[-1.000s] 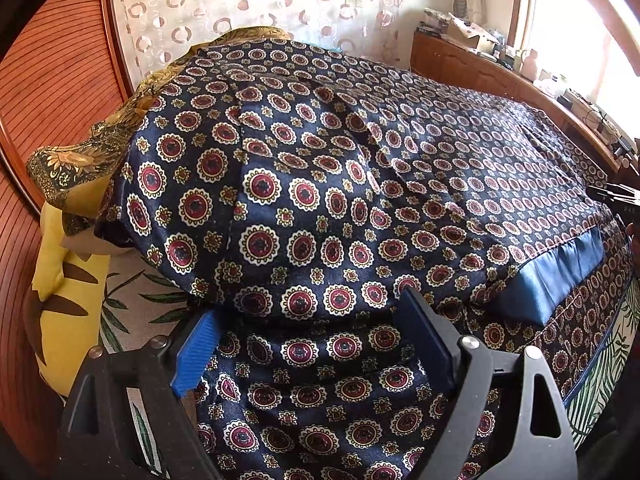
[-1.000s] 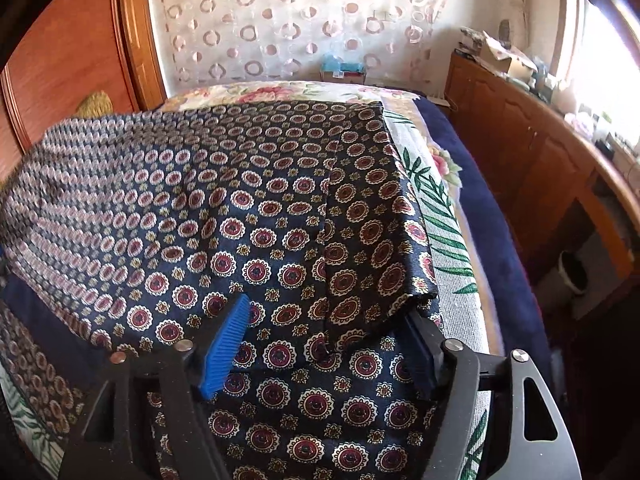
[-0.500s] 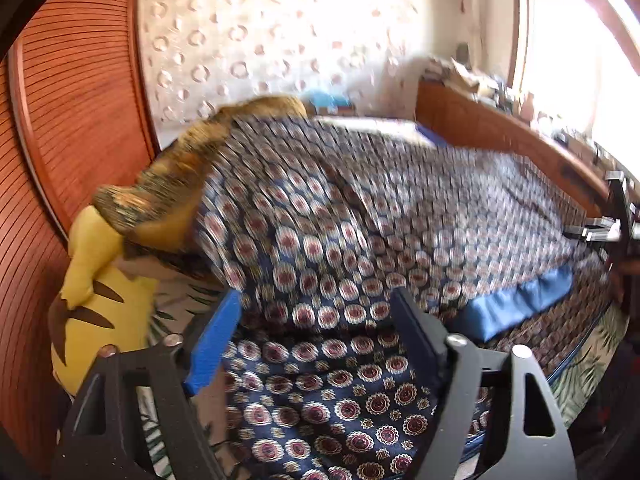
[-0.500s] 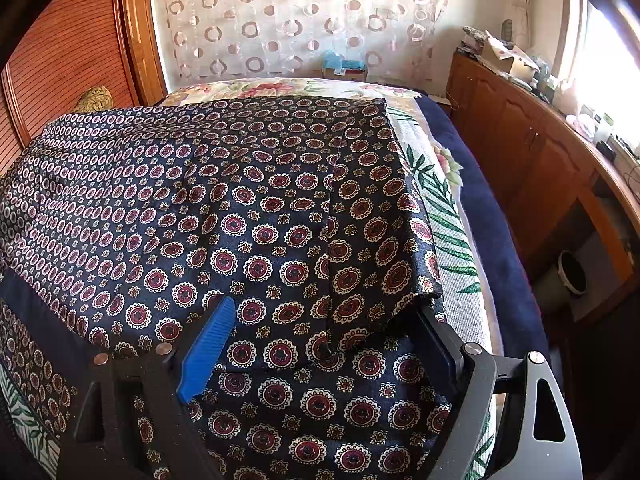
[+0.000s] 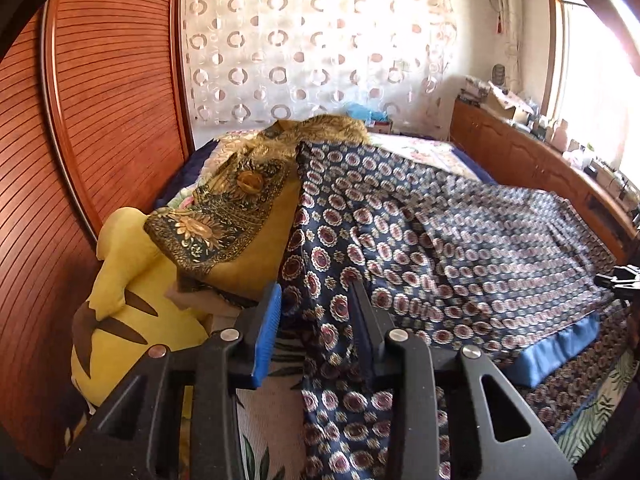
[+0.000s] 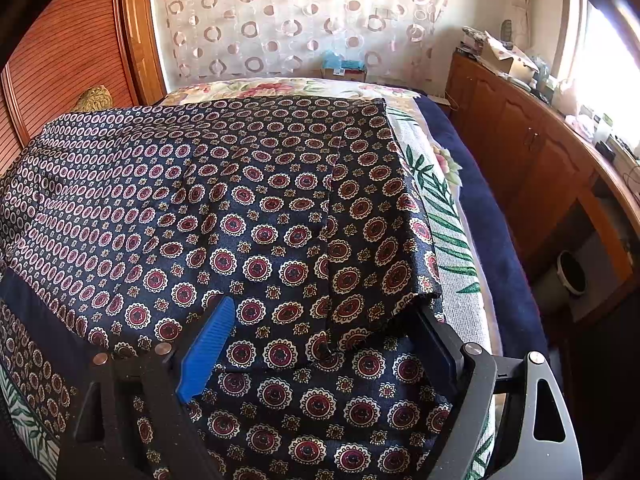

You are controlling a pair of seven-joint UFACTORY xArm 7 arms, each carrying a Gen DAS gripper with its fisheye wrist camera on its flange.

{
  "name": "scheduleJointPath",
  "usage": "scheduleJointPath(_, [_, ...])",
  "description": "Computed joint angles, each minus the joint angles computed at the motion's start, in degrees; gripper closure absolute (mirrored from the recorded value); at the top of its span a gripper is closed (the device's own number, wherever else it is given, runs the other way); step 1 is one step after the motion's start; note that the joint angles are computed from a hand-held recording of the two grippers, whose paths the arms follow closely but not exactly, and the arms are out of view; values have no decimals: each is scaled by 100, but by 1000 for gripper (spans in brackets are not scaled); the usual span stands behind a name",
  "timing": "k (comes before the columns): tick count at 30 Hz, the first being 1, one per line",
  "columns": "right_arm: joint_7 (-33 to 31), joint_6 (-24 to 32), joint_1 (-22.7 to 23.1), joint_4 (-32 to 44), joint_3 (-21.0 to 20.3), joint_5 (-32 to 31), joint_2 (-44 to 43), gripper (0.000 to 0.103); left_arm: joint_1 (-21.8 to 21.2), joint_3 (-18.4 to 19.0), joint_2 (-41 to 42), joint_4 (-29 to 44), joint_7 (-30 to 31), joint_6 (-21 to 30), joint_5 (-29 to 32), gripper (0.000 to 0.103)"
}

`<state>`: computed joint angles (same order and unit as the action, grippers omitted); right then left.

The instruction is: Fold small clothes

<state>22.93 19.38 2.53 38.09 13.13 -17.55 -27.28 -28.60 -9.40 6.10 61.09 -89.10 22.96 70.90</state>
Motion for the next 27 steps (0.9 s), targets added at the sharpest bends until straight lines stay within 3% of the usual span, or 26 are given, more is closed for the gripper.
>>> scheduleJointPath(1, [8,0,-1,-7,4,-5,-10,16,1,1,65,37,17,43,-46,72])
scheduleJointPath(3, [-27,-14,44,-32,-32,25,-27,16,52,71,64,-42,-134,-346,131,102])
scheduleJointPath(7, [-29,-61,44,-79,-16,29,-80,27,-29,45,11,-77,-259,-351,337,102])
scheduleJointPath(8, [-9,-85,31,-99,-9,32,-108,36,-34,26,-18,-92,-269,-345,346,102])
scheduleJointPath(10, [-34,-199,61,-170,-59,81,-166,65,-41,-13,-143,-166,-401,-372,463,102])
scheduleJointPath(11, [-163,-310,205,-222,-205,217,-180,92,-36,-44,-201,-193,-450,-385,509,102])
scheduleJointPath(12, [-375,-467,444,-302,-449,448,-202,97,-28,-74,-264,-217,-540,-412,581,102])
scheduleJointPath(14, [-745,-719,755,-441,-779,817,-291,98,8,-130,-365,-243,-735,-511,700,102])
scheduleJointPath(24, [-1661,-837,1063,-962,-1161,1665,-1393,100,146,-418,-840,-364,-1999,-1022,1631,102])
scheduleJointPath(27, [-1803,-688,1020,-1100,-1167,1772,-1815,100,188,-504,-1078,-580,-1791,-845,1300,102])
